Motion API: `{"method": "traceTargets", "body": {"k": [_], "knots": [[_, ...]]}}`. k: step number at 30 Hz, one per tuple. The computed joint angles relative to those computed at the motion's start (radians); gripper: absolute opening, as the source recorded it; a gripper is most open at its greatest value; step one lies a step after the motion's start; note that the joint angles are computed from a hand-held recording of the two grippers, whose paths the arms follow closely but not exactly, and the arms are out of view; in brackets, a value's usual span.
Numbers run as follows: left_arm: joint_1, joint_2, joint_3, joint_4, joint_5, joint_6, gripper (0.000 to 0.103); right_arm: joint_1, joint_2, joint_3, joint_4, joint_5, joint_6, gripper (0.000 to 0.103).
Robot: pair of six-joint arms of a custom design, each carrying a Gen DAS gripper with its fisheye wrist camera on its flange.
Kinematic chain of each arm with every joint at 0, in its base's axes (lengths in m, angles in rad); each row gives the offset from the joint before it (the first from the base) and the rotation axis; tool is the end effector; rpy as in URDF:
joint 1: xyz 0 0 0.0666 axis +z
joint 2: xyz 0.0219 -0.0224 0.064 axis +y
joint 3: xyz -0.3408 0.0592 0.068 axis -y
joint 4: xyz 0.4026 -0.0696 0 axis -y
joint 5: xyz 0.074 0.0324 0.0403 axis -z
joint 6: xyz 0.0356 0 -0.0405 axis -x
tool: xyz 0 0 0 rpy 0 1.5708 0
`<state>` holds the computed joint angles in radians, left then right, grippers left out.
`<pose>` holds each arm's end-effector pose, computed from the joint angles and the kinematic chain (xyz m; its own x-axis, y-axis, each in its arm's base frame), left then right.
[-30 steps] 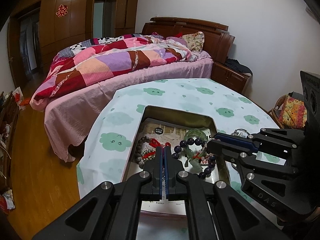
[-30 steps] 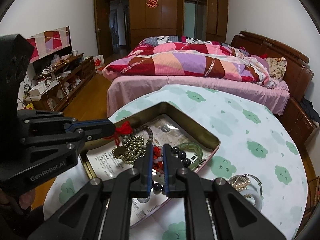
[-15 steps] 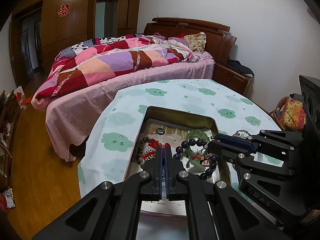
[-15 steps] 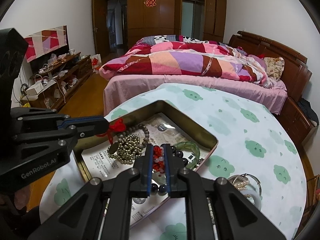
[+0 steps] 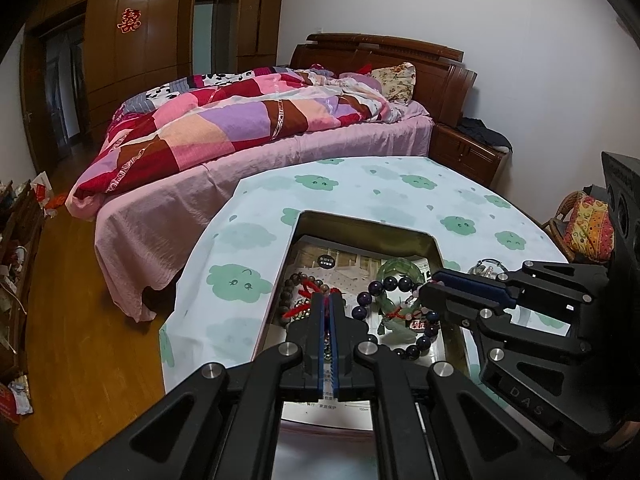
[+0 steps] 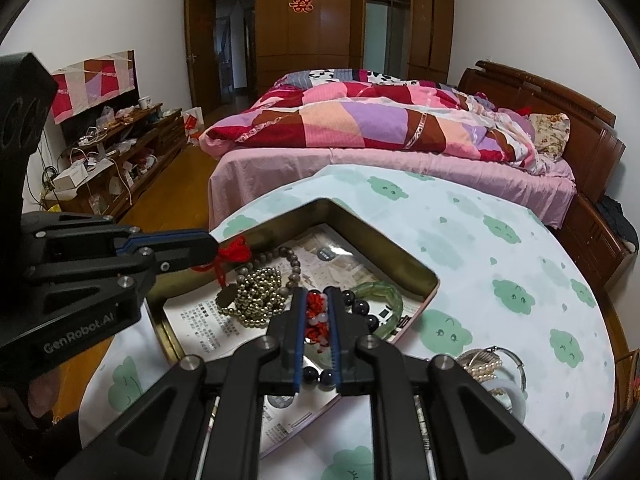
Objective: Organize jewelry
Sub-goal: 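Carry both held items over the tin and open both grippers to drop them, then move both open grippers back to the remaining jewelry on the table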
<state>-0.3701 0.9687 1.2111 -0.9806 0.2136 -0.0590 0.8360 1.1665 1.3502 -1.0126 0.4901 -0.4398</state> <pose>0.3291 -0.1362 0.4733 -0.5968 0.2934 -0.7468 0.5358 0.8385 -0.0988 0.2925 0.2981 0.4664 -0.6351 -0.1426 -0.7591 -0.1890 0.9816 -0.0263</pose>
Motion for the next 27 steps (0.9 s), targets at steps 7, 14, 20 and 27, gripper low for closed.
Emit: {"method": "traceTargets", "body": {"k": [7,14,20,27], "knots": [[-0.006,-0.002,-0.002,0.007,-0.023,-0.004,0.033,0.0,-0.008,-0.016,0.015,0.001,-0.003,0.026],[-0.003,-0.018,-0.012,0.038,-0.047,0.013,0.061,-0.006,-0.021,-0.033,0.019,0.002,-0.031,0.05],[-0.005,-0.006,-0.006,0.025,-0.068,0.023,0.061,-0.009,-0.024,-0.032,0.013,0.006,-0.035,0.052],[-0.014,-0.005,-0.009,0.019,-0.085,0.029,0.066,-0.009,-0.03,-0.042,0.015,0.001,-0.038,0.063]]}}
